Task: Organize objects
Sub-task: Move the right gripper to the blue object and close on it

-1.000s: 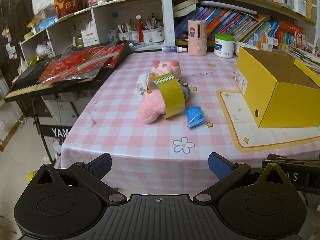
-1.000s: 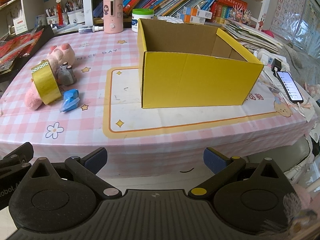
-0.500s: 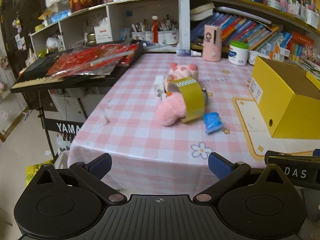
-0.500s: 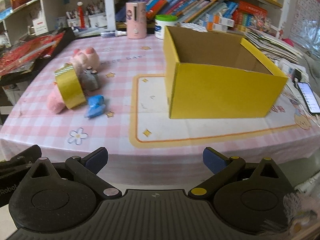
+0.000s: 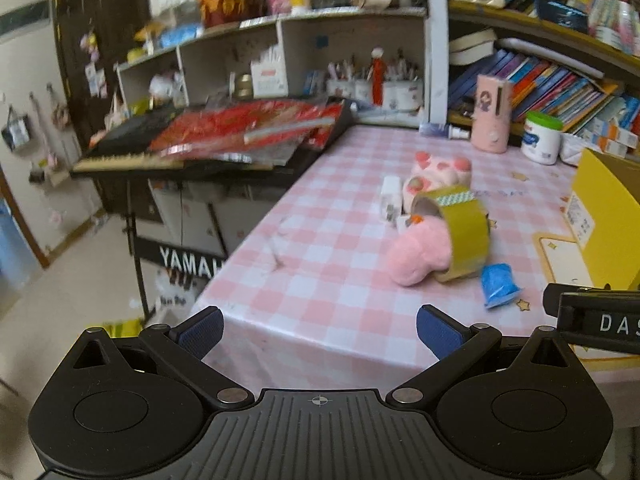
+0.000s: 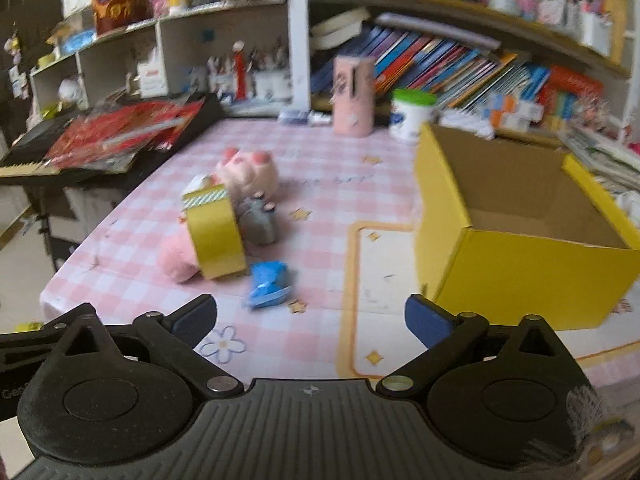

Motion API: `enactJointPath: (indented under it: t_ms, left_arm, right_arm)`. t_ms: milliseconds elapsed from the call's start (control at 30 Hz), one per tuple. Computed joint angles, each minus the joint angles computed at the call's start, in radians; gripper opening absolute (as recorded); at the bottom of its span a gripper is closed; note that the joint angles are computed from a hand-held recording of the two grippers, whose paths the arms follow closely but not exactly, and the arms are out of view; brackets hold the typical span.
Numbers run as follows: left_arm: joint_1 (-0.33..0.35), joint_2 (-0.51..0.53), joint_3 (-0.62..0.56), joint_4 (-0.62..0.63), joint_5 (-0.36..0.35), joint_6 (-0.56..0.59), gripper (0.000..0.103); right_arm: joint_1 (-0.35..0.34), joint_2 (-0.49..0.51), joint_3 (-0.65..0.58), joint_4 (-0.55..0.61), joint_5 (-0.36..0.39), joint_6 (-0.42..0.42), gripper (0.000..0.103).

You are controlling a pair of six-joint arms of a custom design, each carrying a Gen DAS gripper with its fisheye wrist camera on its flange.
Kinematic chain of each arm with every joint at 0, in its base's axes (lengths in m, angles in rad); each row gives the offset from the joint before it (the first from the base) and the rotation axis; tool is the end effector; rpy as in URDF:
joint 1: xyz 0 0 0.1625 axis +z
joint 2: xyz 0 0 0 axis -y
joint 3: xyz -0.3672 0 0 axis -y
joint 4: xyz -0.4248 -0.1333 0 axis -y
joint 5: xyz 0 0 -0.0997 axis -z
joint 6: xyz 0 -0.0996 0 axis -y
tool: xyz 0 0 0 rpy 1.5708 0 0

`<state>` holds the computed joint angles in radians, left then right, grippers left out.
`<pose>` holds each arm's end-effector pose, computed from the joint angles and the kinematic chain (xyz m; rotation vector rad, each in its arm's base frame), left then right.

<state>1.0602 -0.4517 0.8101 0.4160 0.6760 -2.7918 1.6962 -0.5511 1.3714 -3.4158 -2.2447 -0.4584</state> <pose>-0.1595 -0.7165 0.0589 0.4982 2.1180 -0.9765 0.1607 -0.7063 0.0889 0.2100 -2.1502 1.0527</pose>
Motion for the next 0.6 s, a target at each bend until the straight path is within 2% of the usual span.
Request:
enactJointPath:
  t_ms: [100, 267, 300, 333, 400, 467, 600]
  left_arm:
    - [0.014, 0.054, -0.099, 0.104, 0.018, -0.063, 0.103]
    - [0.016, 0.086, -0.144, 0.108, 0.006, -0.043, 0.103]
    - [0.016, 0.097, -0.162, 0.114, 0.002, -0.041, 0.103]
    - [0.017, 0.11, -0.182, 0.124, 0.001, -0.042, 0.103]
    - [0.019, 0.143, -0.24, 0.157, -0.002, -0.057, 0.103]
    - [0.022, 0.181, -0.308, 0.196, 0.003, -0.081, 0.103]
    - [0.026, 0.243, -0.425, 0.248, 0.006, -0.112, 0.103]
  right_arm:
    - [-0.009, 0.005, -0.034, 0.074, 0.032, 0.017, 0.103]
    - [-0.023, 0.04, -0.106, 0.136, 0.112, -0.072, 0.099]
    - [-0.028, 0.042, -0.117, 0.154, 0.126, -0.086, 0.094]
    - [-0.032, 0.05, -0.134, 0.172, 0.138, -0.1, 0.083]
    - [-0.039, 0.072, -0.183, 0.222, 0.139, -0.124, 0.07]
    - [-0.049, 0.092, -0.23, 0.285, 0.138, -0.131, 0.067]
    - [-0.069, 0.124, -0.321, 0.446, 0.154, -0.089, 0.061]
